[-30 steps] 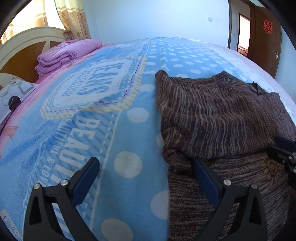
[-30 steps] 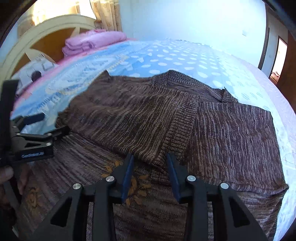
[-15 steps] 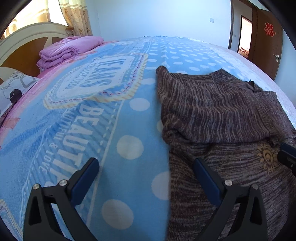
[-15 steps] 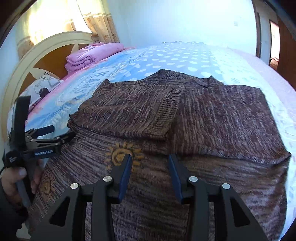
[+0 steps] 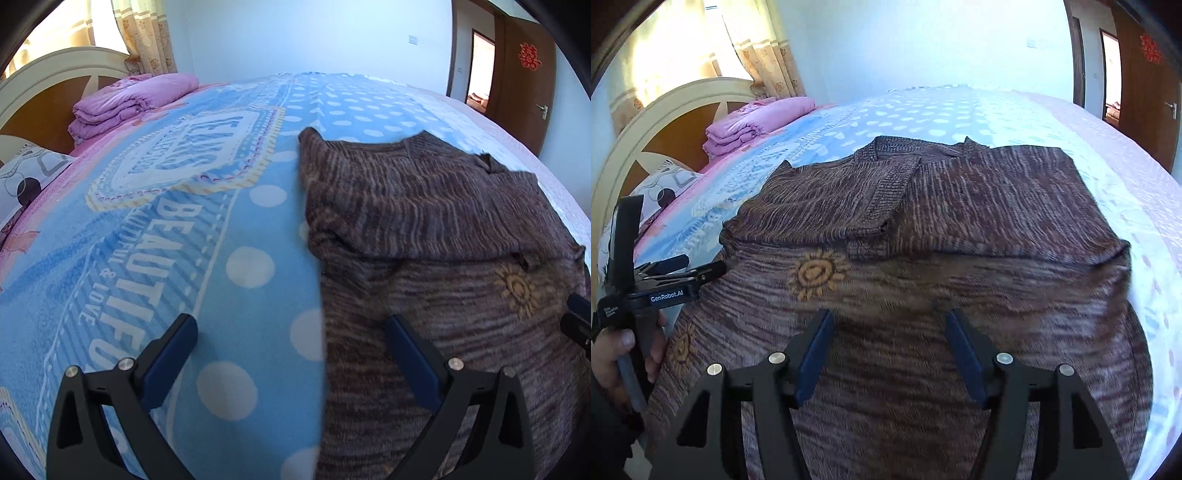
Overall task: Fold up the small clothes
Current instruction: 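Move both open grippers back toward the sweater hem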
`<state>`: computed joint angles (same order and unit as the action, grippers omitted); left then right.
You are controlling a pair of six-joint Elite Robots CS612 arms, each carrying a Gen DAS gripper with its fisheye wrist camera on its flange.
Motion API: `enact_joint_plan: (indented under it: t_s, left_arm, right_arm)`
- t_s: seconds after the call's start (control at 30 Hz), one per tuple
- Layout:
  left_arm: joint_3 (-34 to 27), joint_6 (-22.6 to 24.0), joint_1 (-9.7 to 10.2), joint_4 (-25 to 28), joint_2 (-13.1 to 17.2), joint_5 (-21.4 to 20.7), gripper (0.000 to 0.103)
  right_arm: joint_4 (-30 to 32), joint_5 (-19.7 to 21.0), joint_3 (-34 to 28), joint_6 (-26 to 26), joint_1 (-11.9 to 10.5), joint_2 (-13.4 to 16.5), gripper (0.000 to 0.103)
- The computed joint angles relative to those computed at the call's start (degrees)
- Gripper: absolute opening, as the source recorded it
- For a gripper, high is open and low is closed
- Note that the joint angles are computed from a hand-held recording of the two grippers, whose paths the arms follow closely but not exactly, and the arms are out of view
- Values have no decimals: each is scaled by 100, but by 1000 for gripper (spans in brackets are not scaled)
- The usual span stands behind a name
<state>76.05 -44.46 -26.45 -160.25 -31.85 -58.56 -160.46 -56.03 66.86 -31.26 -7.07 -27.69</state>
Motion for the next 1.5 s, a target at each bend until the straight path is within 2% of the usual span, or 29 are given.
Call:
enact_joint_plan:
  t_s: [0.3,0.53,0.63,1.23,1.5]
  left_arm:
    - [383,365,-252,-304,-168,126,103]
    - [766,401,-427,-555,-338,82,103]
    - [915,351,-471,-705,-389,5,103]
    - [1346,156,-736,-705,-603,-260,103]
    - [1546,-6,-771,-695,-728,-617,103]
  right_arm:
    - [-373,-172,590,-269,-136,-270,64]
    - [-643,-262,1097,-638,-274,-493,65]
    - [-748,-347,1273,-784,-323,-564,66]
    - [-1196,-577,2009,-1119,-542,-866,70]
    - [-1341,-582,2256,-1258,-674,-953,70]
